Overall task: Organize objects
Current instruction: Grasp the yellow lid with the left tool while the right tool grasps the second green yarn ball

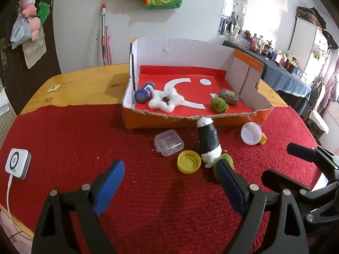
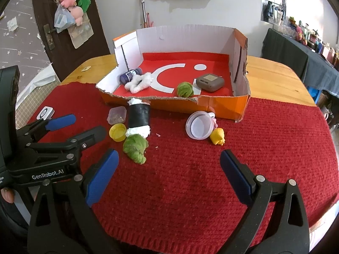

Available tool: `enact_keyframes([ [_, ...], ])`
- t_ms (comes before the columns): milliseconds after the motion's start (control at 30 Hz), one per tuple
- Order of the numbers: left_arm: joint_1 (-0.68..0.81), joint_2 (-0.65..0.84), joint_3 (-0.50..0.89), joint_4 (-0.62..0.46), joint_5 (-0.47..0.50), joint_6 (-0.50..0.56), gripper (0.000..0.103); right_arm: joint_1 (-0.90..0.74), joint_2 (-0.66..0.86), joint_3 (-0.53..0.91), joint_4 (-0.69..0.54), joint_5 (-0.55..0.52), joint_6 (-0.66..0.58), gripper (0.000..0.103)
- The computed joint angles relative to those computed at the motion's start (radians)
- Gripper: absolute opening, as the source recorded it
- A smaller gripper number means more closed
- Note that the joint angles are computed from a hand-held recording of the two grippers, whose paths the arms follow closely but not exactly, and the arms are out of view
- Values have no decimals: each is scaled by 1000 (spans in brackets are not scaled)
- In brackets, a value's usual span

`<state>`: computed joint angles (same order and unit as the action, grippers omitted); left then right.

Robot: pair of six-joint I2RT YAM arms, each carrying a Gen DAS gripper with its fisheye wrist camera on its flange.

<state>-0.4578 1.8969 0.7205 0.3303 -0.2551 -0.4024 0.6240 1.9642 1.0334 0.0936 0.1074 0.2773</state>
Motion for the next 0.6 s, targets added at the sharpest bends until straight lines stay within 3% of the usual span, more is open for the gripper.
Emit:
enact_keyframes([
  [133,-2,0,-12,9,-2,2,86,6,4,-9,11,2,2,97],
  [367,1,18,-10,12,23,13,69,1,22,-5,7,-16,10,69],
  [600,13,54,13,8,68,36,55,7,64,31,-9,-50,-4,56],
])
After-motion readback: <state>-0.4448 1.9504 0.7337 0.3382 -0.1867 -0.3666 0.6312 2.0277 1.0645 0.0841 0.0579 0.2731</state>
